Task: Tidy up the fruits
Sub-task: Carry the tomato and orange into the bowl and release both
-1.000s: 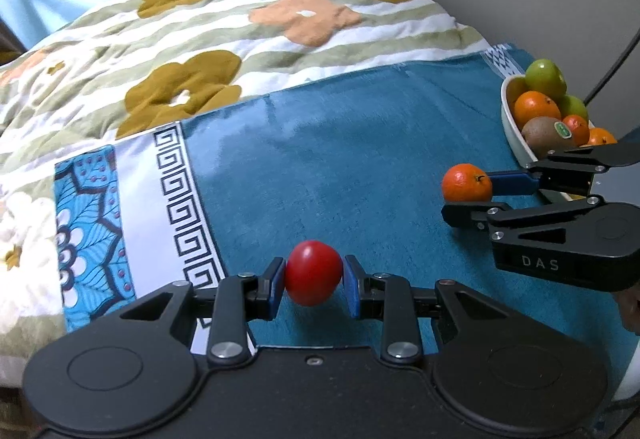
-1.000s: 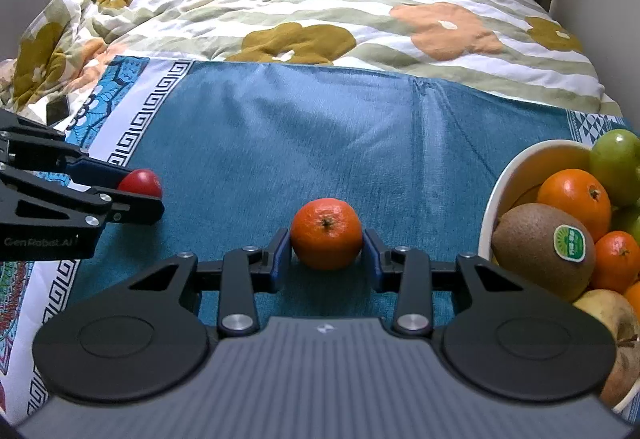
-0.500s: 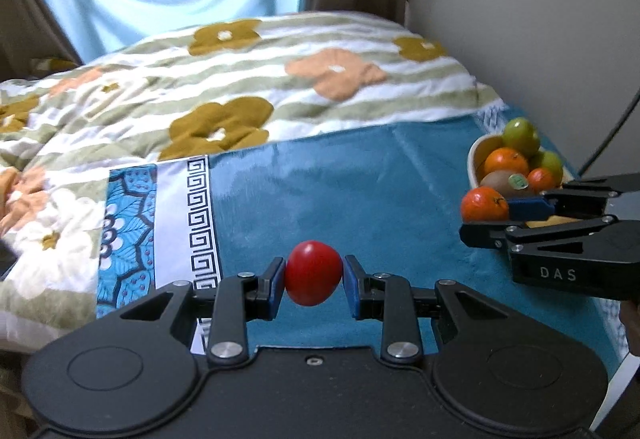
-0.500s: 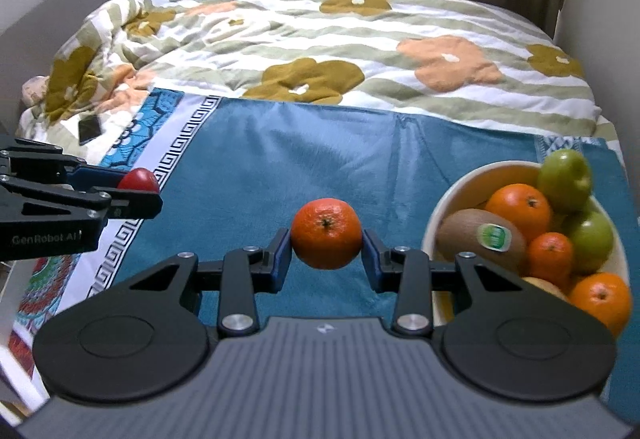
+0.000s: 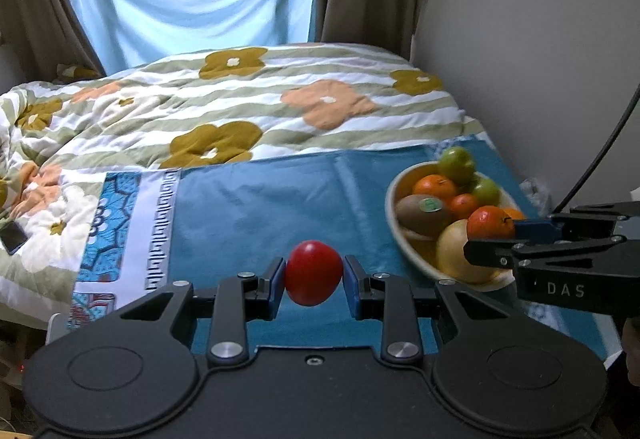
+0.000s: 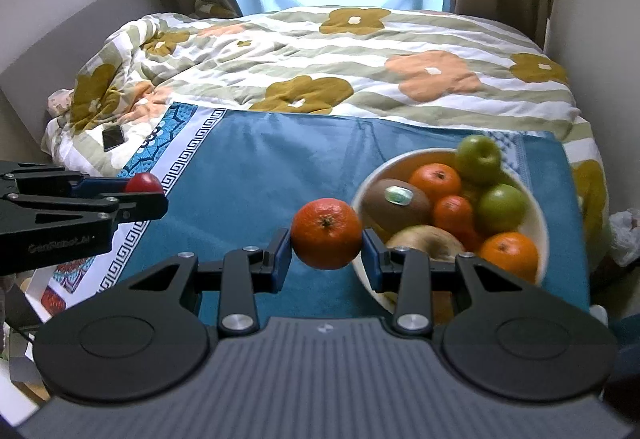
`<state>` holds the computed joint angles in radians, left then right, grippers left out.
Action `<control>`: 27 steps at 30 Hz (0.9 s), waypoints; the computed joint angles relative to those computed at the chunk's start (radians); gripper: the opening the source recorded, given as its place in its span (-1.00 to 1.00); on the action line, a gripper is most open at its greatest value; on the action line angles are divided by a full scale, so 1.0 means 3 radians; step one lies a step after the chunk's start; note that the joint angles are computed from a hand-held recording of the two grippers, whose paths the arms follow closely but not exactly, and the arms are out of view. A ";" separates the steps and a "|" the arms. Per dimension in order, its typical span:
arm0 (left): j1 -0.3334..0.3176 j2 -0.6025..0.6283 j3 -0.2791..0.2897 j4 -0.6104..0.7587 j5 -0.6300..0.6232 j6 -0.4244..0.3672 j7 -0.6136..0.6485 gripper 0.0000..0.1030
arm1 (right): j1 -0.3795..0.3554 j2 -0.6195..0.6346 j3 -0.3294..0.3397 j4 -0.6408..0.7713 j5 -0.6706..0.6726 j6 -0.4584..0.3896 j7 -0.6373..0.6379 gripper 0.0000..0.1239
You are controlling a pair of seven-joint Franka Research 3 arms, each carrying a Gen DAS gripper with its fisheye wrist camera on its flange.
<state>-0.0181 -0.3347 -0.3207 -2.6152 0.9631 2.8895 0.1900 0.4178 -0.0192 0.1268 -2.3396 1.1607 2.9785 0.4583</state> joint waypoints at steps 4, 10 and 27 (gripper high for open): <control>0.0000 0.0191 -0.0145 0.0230 0.0176 -0.0082 -0.0259 -0.34 | -0.0081 -0.0103 -0.0099 -0.0068 0.0081 -0.0061 -0.0194 -0.15; -0.0185 0.0625 -0.0117 0.0650 0.0534 -0.0220 -0.0604 -0.34 | -0.0233 -0.0076 -0.0225 -0.0007 0.0208 -0.0146 -0.0501 -0.15; -0.0946 0.2032 0.0387 0.1965 0.0493 -0.0353 -0.0057 -0.34 | -0.0813 0.0561 -0.0209 0.0585 0.0162 -0.0378 -0.0721 -0.15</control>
